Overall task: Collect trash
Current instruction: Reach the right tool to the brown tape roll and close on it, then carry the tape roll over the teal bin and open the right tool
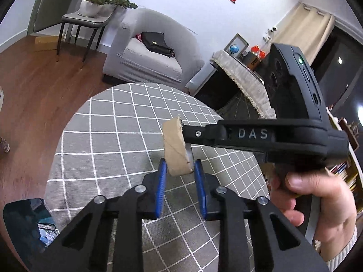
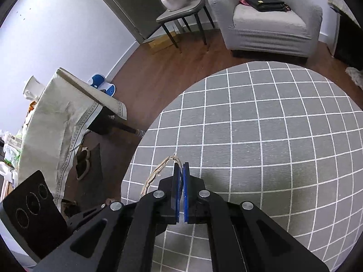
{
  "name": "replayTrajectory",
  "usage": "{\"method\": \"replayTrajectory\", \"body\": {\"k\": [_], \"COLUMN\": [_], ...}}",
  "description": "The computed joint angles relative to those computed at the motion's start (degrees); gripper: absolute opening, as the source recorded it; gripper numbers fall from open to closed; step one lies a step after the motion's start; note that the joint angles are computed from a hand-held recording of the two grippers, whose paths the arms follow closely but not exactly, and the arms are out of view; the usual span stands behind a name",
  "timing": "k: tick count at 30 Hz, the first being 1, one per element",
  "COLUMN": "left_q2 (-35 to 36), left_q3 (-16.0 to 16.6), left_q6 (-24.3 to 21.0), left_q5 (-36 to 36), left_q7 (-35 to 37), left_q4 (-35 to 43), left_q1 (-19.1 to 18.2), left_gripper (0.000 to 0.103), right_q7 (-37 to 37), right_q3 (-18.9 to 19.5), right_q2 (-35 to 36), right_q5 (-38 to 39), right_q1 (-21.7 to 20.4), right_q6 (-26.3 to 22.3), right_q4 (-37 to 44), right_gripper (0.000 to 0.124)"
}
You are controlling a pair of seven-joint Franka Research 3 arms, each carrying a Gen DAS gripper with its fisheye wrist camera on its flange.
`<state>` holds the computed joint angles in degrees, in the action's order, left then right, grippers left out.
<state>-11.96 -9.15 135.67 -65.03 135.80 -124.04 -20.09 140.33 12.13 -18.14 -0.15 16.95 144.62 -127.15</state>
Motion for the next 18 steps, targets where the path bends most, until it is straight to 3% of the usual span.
{"method": "replayTrajectory", "body": {"k": [6,18], "left_q2": [-2.3,-5.6], "left_q3": [1.4,5.4], "left_q6": [-1.6,-6.5], "left_q5": [-0.5,-1.1], "left_q7": [-0.1,2.1], "left_q4": [-0.9,-1.9], "left_q1": [0.9,4.0], "left_gripper": [0.026,0.024], "right_q7": [3.3,8.8], "right_q3": [1.6,2.7], "right_q2": [1.4,7.9], "right_q5": [-2.3,-9.9], "right_q1": [0.0,3.3], "right_q6": [0.2,-5.2], "right_q4": [2.1,13.1], "right_gripper": [0.002,0.002]}}
